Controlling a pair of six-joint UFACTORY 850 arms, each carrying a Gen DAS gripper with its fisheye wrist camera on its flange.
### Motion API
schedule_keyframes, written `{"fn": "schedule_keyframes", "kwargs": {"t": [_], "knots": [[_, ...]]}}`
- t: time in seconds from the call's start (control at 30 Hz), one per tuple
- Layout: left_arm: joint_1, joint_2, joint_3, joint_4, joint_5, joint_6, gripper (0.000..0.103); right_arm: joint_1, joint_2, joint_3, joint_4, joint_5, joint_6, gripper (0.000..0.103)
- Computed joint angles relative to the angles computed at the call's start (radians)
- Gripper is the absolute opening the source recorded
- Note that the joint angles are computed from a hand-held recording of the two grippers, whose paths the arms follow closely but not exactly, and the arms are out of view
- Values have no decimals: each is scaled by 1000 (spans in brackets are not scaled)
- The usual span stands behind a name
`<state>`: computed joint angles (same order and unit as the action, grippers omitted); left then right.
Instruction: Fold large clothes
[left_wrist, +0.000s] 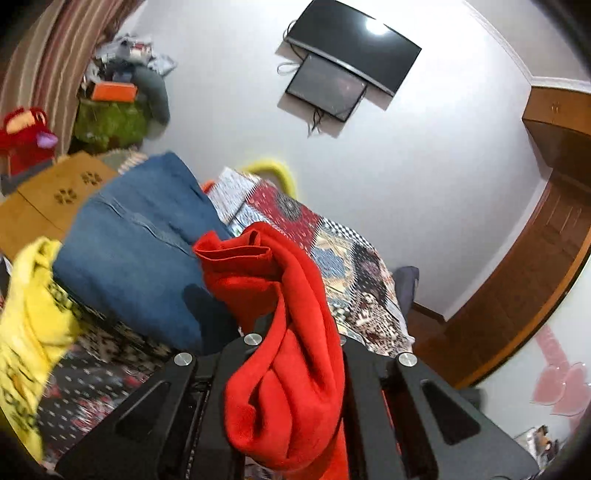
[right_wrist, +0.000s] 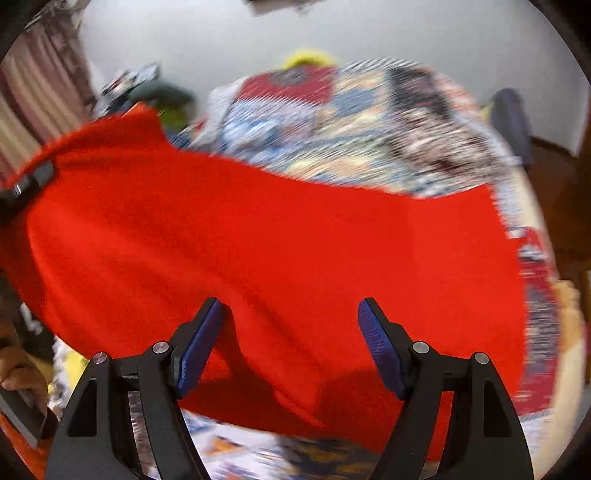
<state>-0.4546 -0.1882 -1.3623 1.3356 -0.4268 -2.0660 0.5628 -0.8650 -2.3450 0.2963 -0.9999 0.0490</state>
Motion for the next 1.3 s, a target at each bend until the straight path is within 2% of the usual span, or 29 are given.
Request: {"fn": "schedule_keyframes", "kwargs": {"t": [0.1, 0.2, 0.27, 0.33, 0.43, 0.53, 0.6, 0.7, 0.87, 0.93, 1.03, 1.1, 1.2, 1.3], "knots": [[0, -6, -8, -49, 10, 77, 5, 39, -86, -94, 22, -63, -21, 72], [-14, -34, -29, -107, 7, 163, 5, 44, -151, -168, 53, -126, -23, 73], [-24, -68, -48, -91, 19, 160, 5, 39, -151, -166, 48, -140, -9, 72], [-32, -95, -79, -114, 26, 200, 5, 12, -111, -104, 99, -126, -32, 72], [-41, -137, -136, -177, 48, 276, 5, -18, 7, 61, 79, -27, -33, 72], [-56, -193, -213, -281, 69, 394, 5, -45, 146, 244, -89, 105, 32, 73], [-68, -238, -278, -373, 76, 497, 5, -54, 207, 332, -243, 150, 104, 73], [-90, -320, -401, -524, 69, 674, 5, -85, 246, 415, -287, 149, 110, 73], [-110, -497, -680, -891, -4, 1048, 5, -135, 254, 534, -156, 106, 87, 72], [-122, -576, -810, -959, -63, 1133, 5, -158, 282, 599, -51, 169, 71, 73], [-141, -677, -981, -1000, -144, 1196, 5, -180, 272, 585, 18, 147, 32, 73], [-149, -699, -1007, -1041, -147, 1241, 5, -185, 278, 589, 4, 151, 37, 73], [-150, -716, -997, -1182, -172, 1392, 5, -191, 299, 610, -20, 159, 23, 73], [-144, -764, -1028, -1390, -287, 1590, 6, -206, 335, 645, -26, 173, 9, 73]]}}
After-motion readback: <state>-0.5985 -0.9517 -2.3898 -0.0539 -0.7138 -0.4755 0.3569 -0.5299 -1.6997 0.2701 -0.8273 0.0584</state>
